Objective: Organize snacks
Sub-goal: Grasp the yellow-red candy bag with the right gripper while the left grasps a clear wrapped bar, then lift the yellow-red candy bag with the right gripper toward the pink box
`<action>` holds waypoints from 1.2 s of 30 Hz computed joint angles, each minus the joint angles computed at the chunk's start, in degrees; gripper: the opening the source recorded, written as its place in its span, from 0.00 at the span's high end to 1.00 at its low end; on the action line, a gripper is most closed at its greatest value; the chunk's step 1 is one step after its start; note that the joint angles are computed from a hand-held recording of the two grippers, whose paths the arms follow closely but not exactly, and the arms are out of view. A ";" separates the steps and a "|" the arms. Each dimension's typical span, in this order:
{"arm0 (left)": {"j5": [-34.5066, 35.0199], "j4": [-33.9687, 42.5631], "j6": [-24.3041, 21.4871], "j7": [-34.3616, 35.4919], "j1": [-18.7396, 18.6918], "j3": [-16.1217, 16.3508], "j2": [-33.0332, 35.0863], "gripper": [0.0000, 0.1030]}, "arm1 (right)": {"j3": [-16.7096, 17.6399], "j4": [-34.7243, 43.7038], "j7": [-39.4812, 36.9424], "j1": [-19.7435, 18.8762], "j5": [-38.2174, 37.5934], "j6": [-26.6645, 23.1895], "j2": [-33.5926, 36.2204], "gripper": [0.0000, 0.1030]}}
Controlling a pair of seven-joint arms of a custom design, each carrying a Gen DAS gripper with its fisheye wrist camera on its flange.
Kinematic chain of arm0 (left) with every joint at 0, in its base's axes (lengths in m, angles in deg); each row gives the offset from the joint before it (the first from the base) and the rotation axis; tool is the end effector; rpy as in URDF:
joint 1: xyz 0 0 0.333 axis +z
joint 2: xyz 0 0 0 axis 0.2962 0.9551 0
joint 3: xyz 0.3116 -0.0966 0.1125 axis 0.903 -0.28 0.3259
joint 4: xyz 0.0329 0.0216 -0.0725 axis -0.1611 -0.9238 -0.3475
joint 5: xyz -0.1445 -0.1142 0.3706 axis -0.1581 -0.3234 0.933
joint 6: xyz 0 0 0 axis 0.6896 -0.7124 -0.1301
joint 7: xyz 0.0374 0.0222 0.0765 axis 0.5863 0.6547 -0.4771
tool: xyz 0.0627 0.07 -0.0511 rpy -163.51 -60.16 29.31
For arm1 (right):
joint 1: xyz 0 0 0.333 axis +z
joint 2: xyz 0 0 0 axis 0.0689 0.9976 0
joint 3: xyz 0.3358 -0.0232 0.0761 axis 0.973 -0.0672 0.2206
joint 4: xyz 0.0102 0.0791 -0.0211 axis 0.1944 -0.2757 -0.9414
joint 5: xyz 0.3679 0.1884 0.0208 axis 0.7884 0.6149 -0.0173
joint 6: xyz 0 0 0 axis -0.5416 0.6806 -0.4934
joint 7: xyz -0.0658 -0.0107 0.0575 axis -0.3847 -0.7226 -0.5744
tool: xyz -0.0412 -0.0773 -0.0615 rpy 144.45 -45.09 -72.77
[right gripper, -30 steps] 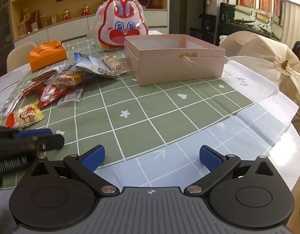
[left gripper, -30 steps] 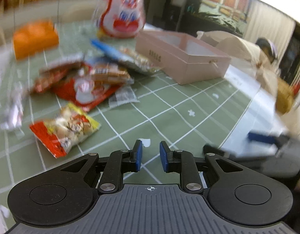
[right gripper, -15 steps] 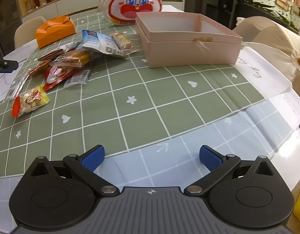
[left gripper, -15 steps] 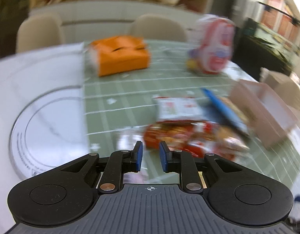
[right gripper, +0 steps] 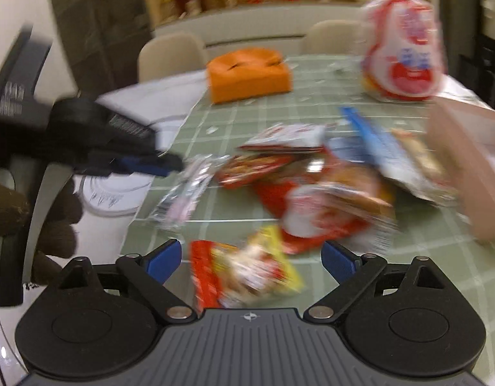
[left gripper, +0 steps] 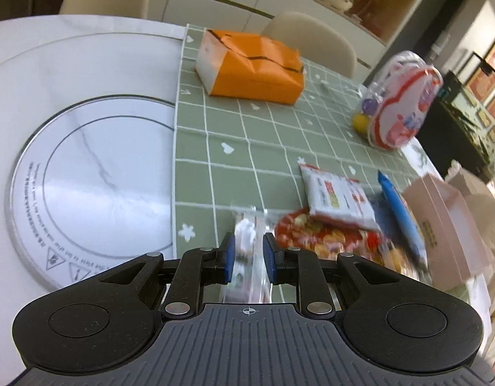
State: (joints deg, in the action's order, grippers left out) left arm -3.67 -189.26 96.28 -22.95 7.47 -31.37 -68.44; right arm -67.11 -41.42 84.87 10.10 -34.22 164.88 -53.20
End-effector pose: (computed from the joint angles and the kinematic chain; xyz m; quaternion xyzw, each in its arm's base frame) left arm 0.5859 -0.2011 0.5027 -0.8974 0.2333 -0.2771 0.2519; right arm 0.7153 0.1909 0.4908 -0.8972 0.2075 0.0016 0.3899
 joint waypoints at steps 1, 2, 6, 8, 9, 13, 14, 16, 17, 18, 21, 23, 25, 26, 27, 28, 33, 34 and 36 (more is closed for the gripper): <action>1.28 0.28 0.09 -1.20 0.06 0.18 0.42 0.78 | -0.21 0.86 0.55 0.50 -1.55 -0.80 0.64 0.11; 2.59 0.86 0.18 -2.14 0.10 0.38 1.20 0.78 | -0.57 1.35 1.02 0.95 -3.23 -0.94 0.99 0.22; -2.11 5.69 -5.38 8.23 -0.44 0.40 5.21 0.70 | -0.86 3.38 -0.57 -1.27 -3.30 -2.70 2.16 0.36; -1.87 6.61 -5.72 11.38 -0.98 0.70 5.96 0.67 | -1.50 3.72 -1.37 -2.70 -3.16 -2.04 2.21 0.40; -2.42 6.37 -3.85 12.85 -0.87 0.85 6.06 0.66 | -1.70 3.82 -1.58 -3.07 -2.95 -0.73 2.42 0.40; -3.06 8.21 -3.92 20.55 -2.14 0.58 7.57 0.57 | -2.98 3.74 -1.23 -5.03 -3.05 4.97 3.07 0.41; -3.42 8.78 -3.78 22.53 -2.52 0.46 8.03 0.57 | -3.44 4.84 0.19 -5.53 -3.74 5.17 3.86 0.41; -3.60 9.41 -2.34 25.44 -3.34 0.32 8.76 0.56 | -3.81 6.52 2.82 -6.58 -4.57 5.56 5.04 0.40; -3.16 9.80 -1.65 26.44 -3.89 0.32 9.15 0.56 | -3.78 6.70 3.70 -7.06 -4.64 6.33 5.26 0.40; -2.88 10.46 -1.19 27.65 -4.54 0.19 9.68 0.56 | -3.71 6.93 4.38 -7.39 -4.85 7.07 5.53 0.40; -3.65 12.01 0.33 30.06 -6.21 -0.09 11.29 0.57 | -3.62 7.29 7.01 -8.22 -5.08 9.38 6.11 0.36; -4.58 13.52 2.37 30.72 -7.27 -0.18 12.86 0.57 | -3.56 6.48 9.10 -8.48 -5.25 11.08 5.97 0.29; -5.02 16.10 3.50 31.94 -8.70 -0.14 15.01 0.58 | -3.39 5.13 10.43 -8.52 -5.43 12.95 5.66 0.28; -6.11 16.98 5.31 32.82 -8.92 -0.22 15.97 0.58 | -3.43 4.58 11.20 -8.52 -5.65 13.74 5.52 0.26; -7.27 18.08 6.75 33.42 -9.26 -0.22 17.03 0.58 | -3.34 3.47 11.49 -8.50 -5.77 14.70 5.03 0.25; -8.02 18.97 7.31 33.85 -9.87 -0.05 17.81 0.57 | -3.27 2.76 11.69 -8.54 -5.80 15.58 4.73 0.25; -13.39 26.95 2.62 40.13 -12.61 0.17 22.59 0.58 | -3.86 -0.05 14.12 -7.85 -7.33 19.08 3.23 0.23; -14.63 27.73 1.87 41.24 -12.71 0.21 22.92 0.58 | -4.23 0.09 15.22 -7.59 -8.47 18.74 3.28 0.22; -16.49 28.96 0.39 42.24 -13.32 0.35 23.40 0.58 | -4.71 -0.23 16.71 -7.28 -10.25 18.74 2.91 0.22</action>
